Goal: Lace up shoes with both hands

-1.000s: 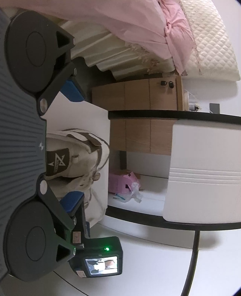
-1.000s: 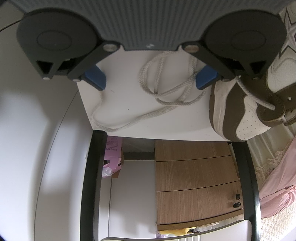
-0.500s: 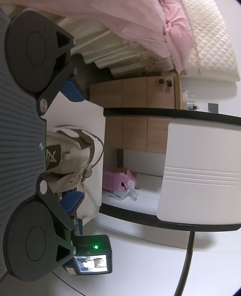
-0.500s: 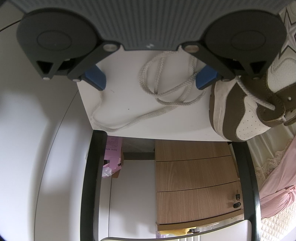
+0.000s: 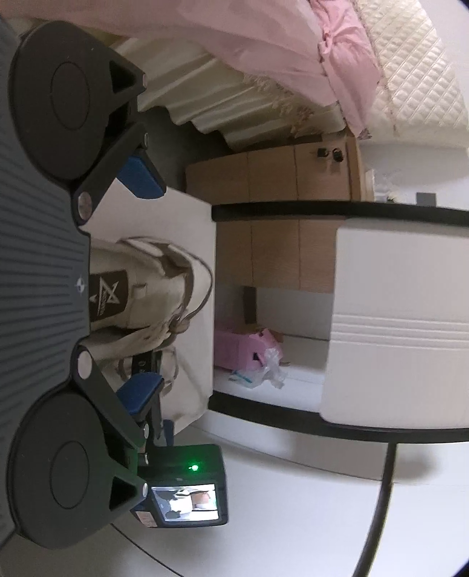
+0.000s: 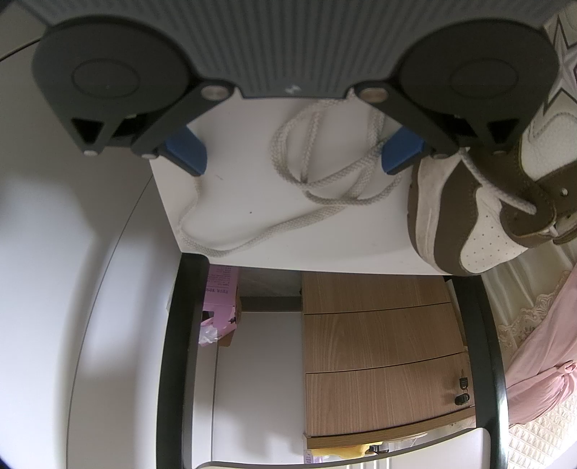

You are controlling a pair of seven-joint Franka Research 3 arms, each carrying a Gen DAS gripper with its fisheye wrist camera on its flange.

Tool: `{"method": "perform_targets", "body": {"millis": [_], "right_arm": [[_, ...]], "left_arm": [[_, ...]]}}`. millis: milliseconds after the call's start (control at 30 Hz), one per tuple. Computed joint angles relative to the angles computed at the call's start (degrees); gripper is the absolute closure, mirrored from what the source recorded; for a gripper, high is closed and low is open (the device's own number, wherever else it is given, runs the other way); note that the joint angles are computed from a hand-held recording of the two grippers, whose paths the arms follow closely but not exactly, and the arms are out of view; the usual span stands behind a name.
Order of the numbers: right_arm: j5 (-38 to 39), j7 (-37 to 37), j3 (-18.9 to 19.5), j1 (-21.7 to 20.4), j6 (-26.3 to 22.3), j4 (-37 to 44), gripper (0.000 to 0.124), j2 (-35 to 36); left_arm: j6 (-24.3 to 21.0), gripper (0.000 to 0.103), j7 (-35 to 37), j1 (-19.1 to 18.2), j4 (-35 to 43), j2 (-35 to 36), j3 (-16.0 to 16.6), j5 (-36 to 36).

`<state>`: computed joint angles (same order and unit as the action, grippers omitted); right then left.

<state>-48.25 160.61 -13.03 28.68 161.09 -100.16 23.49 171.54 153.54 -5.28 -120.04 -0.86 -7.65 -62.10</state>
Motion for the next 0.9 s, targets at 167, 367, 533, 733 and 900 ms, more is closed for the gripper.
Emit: {"method": "perform_targets", "body": {"millis": [167,367,533,733,900], "right_arm": [[0.0,0.0,0.0,0.0,0.0,0.0,0.021,0.0],[0.0,0.0,-0.1,0.0,0.0,0.0,0.021,0.0],[0.0,0.0,-0.1,0.1,0.0,0.0,0.021,0.0],[0.0,0.0,-0.1,0.1,0.0,0.0,0.021,0.0],[0.0,0.0,-0.1,0.1,0.0,0.0,0.021,0.0]], "left_arm": [[0.1,0.000,2.4,0.0,0.4,0.1,-0.1,-2.7],[0.5,0.000,1.9,0.1,0.9,0.7,-0.5,-1.8],[1.0,0.000,0.1,0.1,0.6,0.7,-0.8,0.7],[1.9,0.000,2.4,-0.3,0.5,0.3,-0.9,-1.5],[2.1,0.000,5.3,-0.5,1.4,0.6,-0.8,-4.5]]}}
